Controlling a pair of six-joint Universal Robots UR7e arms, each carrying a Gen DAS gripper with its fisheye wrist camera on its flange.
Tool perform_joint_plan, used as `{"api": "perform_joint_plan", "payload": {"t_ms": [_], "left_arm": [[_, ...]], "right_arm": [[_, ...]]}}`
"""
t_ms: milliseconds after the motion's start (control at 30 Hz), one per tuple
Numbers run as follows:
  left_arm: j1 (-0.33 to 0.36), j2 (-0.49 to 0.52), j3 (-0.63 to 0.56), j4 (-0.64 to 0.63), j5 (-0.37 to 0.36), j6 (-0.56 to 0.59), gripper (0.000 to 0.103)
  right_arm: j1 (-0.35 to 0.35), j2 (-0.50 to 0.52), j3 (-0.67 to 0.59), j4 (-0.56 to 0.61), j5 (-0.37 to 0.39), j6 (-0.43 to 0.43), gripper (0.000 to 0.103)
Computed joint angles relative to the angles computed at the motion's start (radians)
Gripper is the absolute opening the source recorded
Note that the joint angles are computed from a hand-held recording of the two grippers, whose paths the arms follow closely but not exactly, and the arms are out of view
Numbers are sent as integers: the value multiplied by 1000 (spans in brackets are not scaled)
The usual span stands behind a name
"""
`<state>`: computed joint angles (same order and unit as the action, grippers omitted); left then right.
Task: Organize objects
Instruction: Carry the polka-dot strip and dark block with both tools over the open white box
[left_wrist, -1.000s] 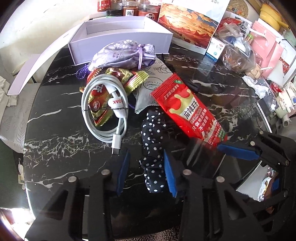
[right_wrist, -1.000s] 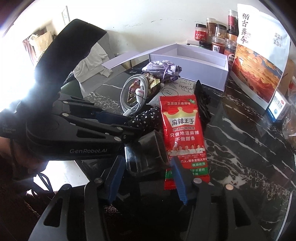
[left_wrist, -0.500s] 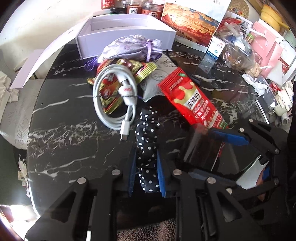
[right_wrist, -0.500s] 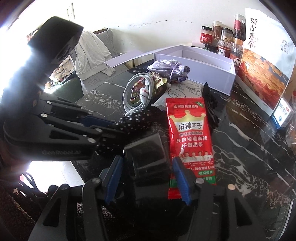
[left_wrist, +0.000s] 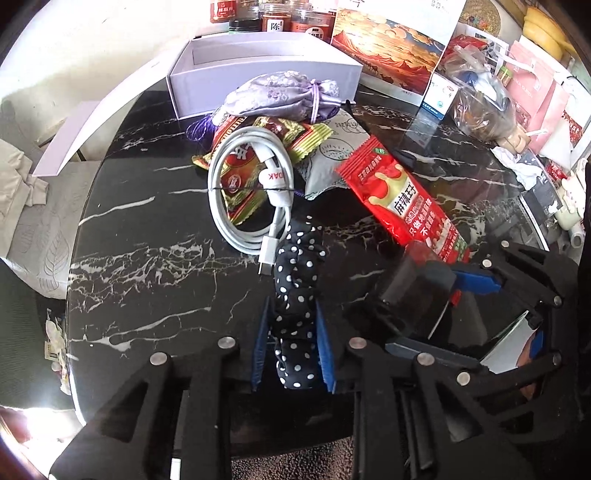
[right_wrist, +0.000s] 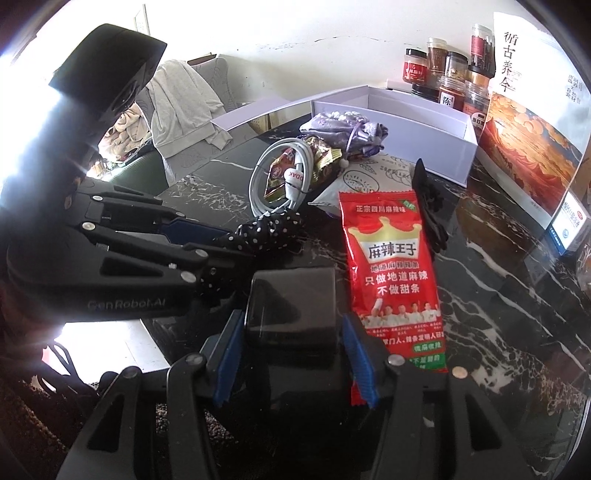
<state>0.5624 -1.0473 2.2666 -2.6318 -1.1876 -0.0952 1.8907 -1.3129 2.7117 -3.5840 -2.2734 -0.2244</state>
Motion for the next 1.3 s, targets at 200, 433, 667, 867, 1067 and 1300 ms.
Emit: {"api": "perform_joint_plan", "payload": {"t_ms": [200, 433, 667, 867, 1067, 1300], "left_arm": [[-25, 23, 10, -38, 32, 19, 28], [3, 12, 6, -46, -55, 52, 17], [-7, 0, 4, -35, -69, 55, 16], [-26, -20, -2, -32, -41, 47, 16], [-62, -46, 2, -34, -14, 26, 16], [-114, -70, -3, -31, 18, 11, 16]], "right_arm": [[-28, 15, 1, -48, 32, -27, 51], [-24, -8, 13, -72, 59, -33, 47], [-3, -59, 12, -22, 43, -19, 47], [31, -108, 4, 28, 1, -14, 47], [81, -153, -10, 77, -51, -16, 47], [129, -204, -44, 132, -102, -49, 47]]}}
